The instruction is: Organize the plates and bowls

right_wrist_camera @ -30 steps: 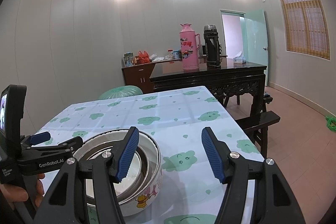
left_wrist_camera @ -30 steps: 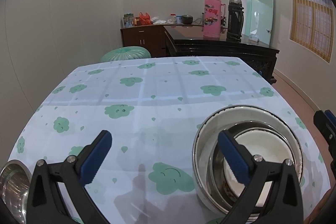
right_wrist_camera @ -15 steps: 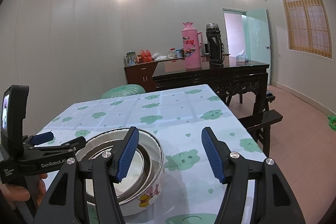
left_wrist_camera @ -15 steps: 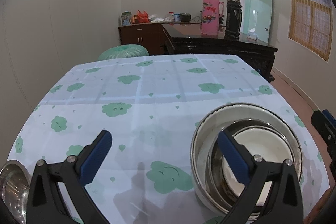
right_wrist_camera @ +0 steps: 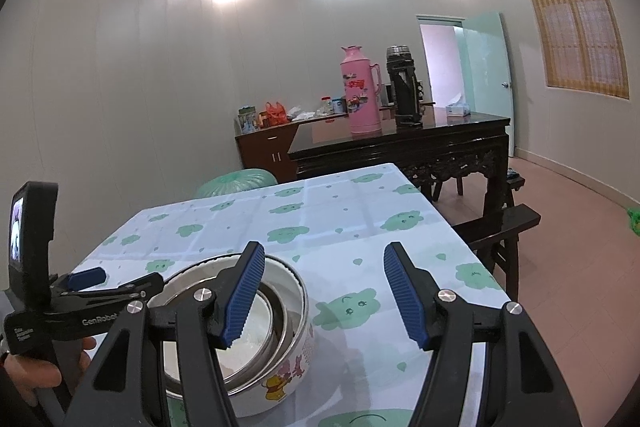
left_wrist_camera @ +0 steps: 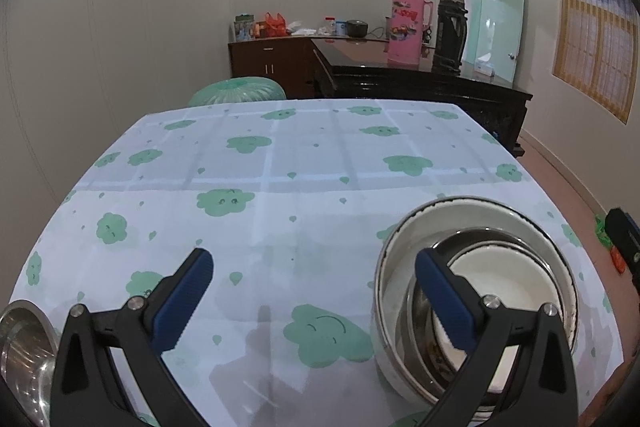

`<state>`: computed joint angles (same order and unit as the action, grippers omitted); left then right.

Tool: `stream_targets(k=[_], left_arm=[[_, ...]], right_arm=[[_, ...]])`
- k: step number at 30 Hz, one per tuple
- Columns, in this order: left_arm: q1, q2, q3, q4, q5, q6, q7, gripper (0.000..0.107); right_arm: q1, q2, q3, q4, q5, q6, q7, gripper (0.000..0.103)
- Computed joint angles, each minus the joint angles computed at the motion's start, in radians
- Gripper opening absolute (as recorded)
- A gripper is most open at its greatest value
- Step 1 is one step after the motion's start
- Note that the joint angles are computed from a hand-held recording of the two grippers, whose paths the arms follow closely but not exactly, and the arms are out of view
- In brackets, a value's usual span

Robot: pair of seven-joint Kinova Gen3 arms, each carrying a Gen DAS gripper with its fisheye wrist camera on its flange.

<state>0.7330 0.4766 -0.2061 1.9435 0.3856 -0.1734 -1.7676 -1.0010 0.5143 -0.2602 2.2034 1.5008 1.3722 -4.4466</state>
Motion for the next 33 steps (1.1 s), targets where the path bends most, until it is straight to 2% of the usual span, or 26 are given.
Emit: stream_targets(k=[4, 9, 12, 13, 15, 18, 21, 26, 33], left_arm=[[-0.033, -0.001, 0.027, -0.013, -0.025, 0.031, 0.012, 0.103], [-0.011, 0.005, -0.008, -0.033, -0.049, 0.075, 0.042, 0.103], [-0.012, 0.002, -0.013, -0.036, -0.077, 0.086, 0.068, 0.103], [-0.019, 0.002, -0.006, -0.038, -0.089, 0.091, 0.077, 0.103], [-0.006, 0.009, -0.025, -0.048, -0.102, 0.109, 0.094, 0.103], [0.021, 0.018, -0.056, -0.062, -0.133, 0.135, 0.124, 0.103], [-0.002, 0.010, -0.028, -0.051, -0.170, 0.119, 0.152, 0.103], [0.024, 0.022, -0.065, -0.070, -0.192, 0.152, 0.195, 0.103], [-0.002, 0.017, -0.040, -0.076, -0.254, 0.167, 0.250, 0.103]], right_arm=[[0.018, -0.008, -0.002, -0.002, 0.003, -0.033, -0.001, 0.065], [0.040, -0.023, -0.002, -0.006, 0.011, -0.081, 0.037, 0.065], [0.056, -0.038, -0.005, 0.012, 0.026, -0.116, 0.014, 0.064], [0.064, -0.047, -0.007, 0.025, 0.039, -0.131, -0.010, 0.063], [0.078, -0.058, -0.012, 0.045, 0.056, -0.152, -0.052, 0.050], [0.100, -0.066, -0.020, 0.061, 0.079, -0.178, -0.089, 0.050], [0.101, -0.062, -0.025, 0.058, 0.085, -0.173, -0.083, 0.050], [0.106, -0.060, -0.028, 0.054, 0.085, -0.180, -0.077, 0.050], [0.105, -0.061, -0.029, 0.055, 0.091, -0.179, -0.079, 0.050]])
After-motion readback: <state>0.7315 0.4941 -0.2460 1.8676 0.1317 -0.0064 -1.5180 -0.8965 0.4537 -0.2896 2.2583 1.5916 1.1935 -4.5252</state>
